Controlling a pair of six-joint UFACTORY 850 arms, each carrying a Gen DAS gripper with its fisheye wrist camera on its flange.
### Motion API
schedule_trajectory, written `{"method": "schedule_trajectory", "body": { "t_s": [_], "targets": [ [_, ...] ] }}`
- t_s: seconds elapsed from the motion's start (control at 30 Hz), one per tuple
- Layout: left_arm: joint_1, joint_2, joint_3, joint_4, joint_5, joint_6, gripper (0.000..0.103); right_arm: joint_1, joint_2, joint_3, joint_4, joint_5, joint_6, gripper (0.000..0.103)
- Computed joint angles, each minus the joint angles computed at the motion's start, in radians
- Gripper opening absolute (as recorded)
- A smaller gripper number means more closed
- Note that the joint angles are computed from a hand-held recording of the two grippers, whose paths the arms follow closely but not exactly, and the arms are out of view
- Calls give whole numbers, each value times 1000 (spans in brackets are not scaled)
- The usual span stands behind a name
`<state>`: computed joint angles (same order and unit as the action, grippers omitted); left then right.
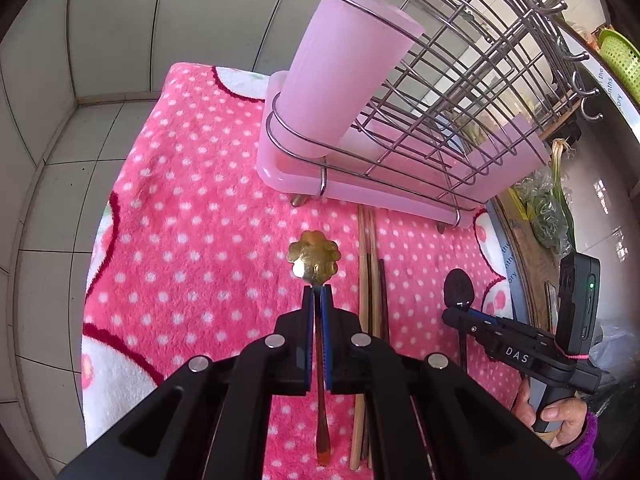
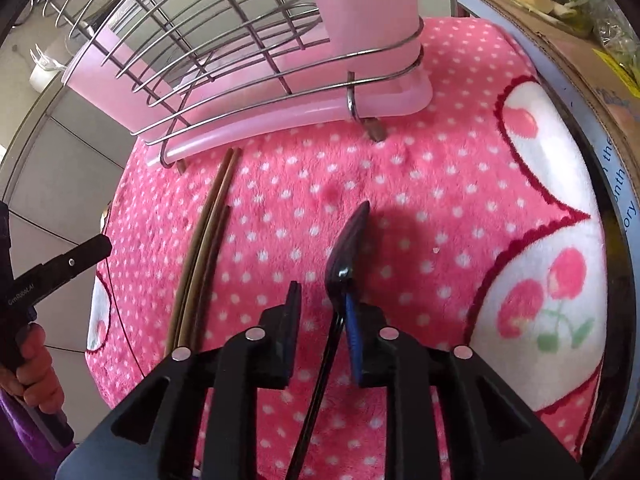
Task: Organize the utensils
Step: 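Lift the gold spoon with the left gripper while the right gripper lifts the black spoon, then carry the gold spoon with the left gripper while the right gripper carries the black spoon over the pink cup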
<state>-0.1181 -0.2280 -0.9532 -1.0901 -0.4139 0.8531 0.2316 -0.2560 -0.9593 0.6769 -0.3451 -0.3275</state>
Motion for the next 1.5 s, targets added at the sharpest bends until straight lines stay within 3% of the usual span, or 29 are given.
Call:
{"method": "schedule_trajectory", "body": {
  "t_s": [0.3,0.33,0.37,0.5,0.67,0.97,1.17,1.5],
  "targets": [
    [-1,-2,-3,2,5,-7,3,-52,-29,-40,201,-49,-168,29],
    [-2,0,-2,3,8,-10,3,-59,-33,-39,227,-53,-194,27],
    [-3,1,-2,2,10,-9,3,-66,-34,-34,277,-56,-243,8],
    [-6,17,8,-36,19,33,3,-95,-10,7,454,-69,-401,7],
    [-7,65,40,-153,34,155,3,-111,91,84,669,-52,-630,5],
    [2,179,80,-419,51,387,3,-111,305,197,1219,-51,-1236,5],
    [-1,250,57,-534,83,515,3,-112,365,181,1471,-117,-1518,5],
    [-19,283,-72,-750,172,770,3,-127,347,63,1781,-224,-1862,5]
  ]
}}
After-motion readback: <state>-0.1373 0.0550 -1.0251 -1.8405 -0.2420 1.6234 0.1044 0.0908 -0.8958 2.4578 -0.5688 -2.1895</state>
